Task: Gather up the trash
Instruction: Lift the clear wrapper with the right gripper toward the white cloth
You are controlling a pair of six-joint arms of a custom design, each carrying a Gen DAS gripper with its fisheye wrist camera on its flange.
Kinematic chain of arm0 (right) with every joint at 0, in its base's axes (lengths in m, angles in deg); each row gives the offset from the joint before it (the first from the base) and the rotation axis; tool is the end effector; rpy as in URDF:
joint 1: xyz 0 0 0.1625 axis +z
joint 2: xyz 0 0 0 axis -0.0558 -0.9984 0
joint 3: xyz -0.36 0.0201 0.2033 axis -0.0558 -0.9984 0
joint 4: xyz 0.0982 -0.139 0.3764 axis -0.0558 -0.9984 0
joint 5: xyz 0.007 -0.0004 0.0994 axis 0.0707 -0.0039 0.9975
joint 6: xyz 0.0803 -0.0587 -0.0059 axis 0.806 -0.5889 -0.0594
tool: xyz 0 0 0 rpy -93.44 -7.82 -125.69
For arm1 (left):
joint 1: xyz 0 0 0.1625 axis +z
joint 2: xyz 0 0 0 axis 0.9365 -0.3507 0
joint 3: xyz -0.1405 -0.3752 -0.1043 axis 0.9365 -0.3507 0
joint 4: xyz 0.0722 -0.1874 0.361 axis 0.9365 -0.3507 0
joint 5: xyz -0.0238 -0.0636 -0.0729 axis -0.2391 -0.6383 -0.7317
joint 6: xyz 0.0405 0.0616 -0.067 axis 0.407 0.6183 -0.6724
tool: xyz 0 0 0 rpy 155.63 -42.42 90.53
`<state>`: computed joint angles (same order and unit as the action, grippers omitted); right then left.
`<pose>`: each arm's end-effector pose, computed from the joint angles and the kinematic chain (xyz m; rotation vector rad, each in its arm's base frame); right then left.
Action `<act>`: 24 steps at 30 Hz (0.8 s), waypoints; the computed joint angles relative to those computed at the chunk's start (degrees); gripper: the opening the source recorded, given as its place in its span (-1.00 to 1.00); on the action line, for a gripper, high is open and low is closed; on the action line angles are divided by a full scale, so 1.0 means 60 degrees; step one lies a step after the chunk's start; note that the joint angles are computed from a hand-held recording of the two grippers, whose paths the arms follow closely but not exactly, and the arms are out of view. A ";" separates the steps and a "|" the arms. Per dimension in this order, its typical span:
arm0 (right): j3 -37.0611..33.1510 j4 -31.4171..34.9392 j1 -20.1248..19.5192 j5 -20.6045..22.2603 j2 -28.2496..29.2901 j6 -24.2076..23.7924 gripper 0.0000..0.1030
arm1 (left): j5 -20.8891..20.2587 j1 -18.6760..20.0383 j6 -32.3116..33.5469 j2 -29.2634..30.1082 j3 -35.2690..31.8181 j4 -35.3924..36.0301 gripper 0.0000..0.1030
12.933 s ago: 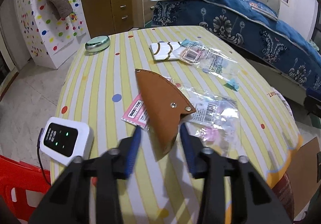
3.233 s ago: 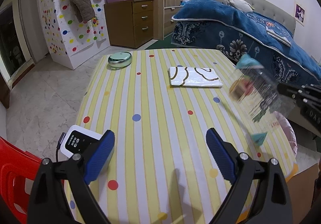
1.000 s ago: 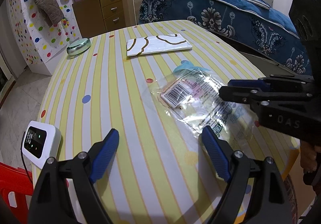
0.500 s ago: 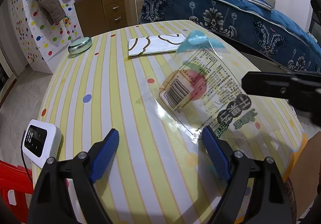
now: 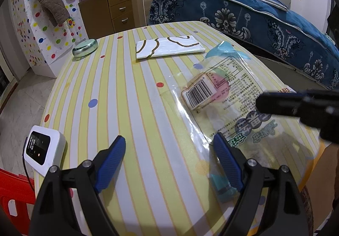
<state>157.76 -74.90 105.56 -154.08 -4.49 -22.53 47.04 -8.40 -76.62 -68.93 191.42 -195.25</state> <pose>0.2747 -0.6872 0.0365 1.0016 -2.7859 0.3793 -0.0906 -0.6113 0.1720 0.2433 2.1836 -0.7946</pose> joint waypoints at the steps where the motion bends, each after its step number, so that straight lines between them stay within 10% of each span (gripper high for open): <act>1: 0.0039 -0.0041 -0.0020 0.0119 -0.0060 0.0089 -0.81 | 0.0003 -0.0002 -0.0014 0.0002 -0.0012 0.0029 0.60; 16: -0.0412 -0.3381 0.0308 -0.1405 0.0333 -0.0293 -0.96 | 0.0618 0.0139 0.0167 -0.0026 -0.0848 0.0267 0.60; 24: -0.3442 -0.1965 0.0206 -0.2238 0.2111 -0.0195 -0.95 | 0.0957 0.0225 0.0945 0.0237 -0.1537 -0.0179 0.60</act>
